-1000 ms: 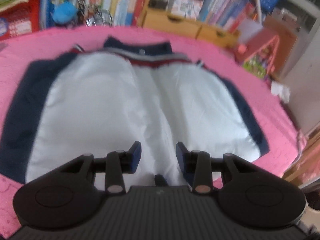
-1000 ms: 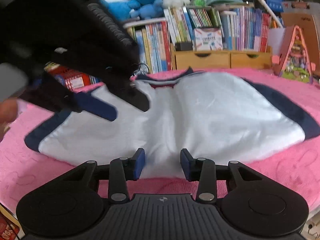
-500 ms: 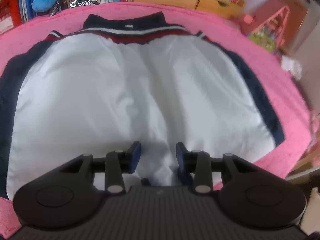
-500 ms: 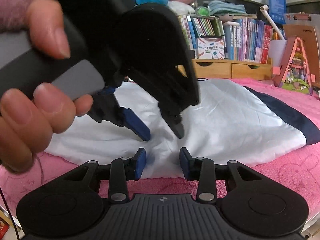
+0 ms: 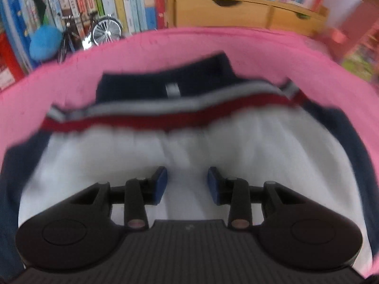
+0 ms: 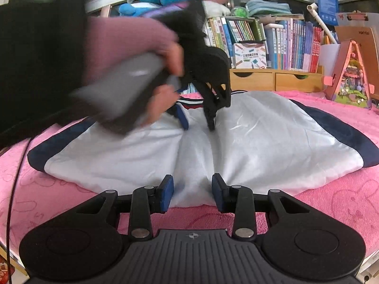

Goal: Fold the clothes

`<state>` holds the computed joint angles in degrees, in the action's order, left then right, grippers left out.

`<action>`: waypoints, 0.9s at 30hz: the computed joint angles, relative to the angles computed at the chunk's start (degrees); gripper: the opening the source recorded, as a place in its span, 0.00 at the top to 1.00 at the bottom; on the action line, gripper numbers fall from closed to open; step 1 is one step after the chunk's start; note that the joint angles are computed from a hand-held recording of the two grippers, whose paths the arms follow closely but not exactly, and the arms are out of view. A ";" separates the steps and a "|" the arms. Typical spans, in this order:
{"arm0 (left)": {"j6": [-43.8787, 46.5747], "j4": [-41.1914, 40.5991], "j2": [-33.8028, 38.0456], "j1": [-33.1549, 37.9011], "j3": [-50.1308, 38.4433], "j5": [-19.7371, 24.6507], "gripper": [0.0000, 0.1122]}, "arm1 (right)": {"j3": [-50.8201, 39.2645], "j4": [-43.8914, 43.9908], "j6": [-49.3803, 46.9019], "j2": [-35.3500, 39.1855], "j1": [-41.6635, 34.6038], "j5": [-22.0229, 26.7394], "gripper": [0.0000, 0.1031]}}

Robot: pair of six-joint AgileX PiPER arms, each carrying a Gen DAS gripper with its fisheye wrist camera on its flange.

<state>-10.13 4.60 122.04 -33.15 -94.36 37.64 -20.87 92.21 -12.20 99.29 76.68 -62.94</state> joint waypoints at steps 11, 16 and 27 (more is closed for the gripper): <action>-3.09 3.14 10.12 0.40 -17.79 6.99 0.66 | 2.24 -2.52 0.69 -1.16 0.27 0.66 0.65; -4.07 3.83 7.60 0.65 -18.87 9.44 0.69 | 3.84 -5.09 -1.07 -4.33 -1.78 3.10 0.65; 14.33 -10.17 -21.70 0.51 21.29 3.44 0.69 | 1.88 -2.26 -3.19 -7.11 -4.08 5.82 0.65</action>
<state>4.20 -5.57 100.34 -32.63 -73.07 41.08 -18.99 89.95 -15.39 92.18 72.61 -57.12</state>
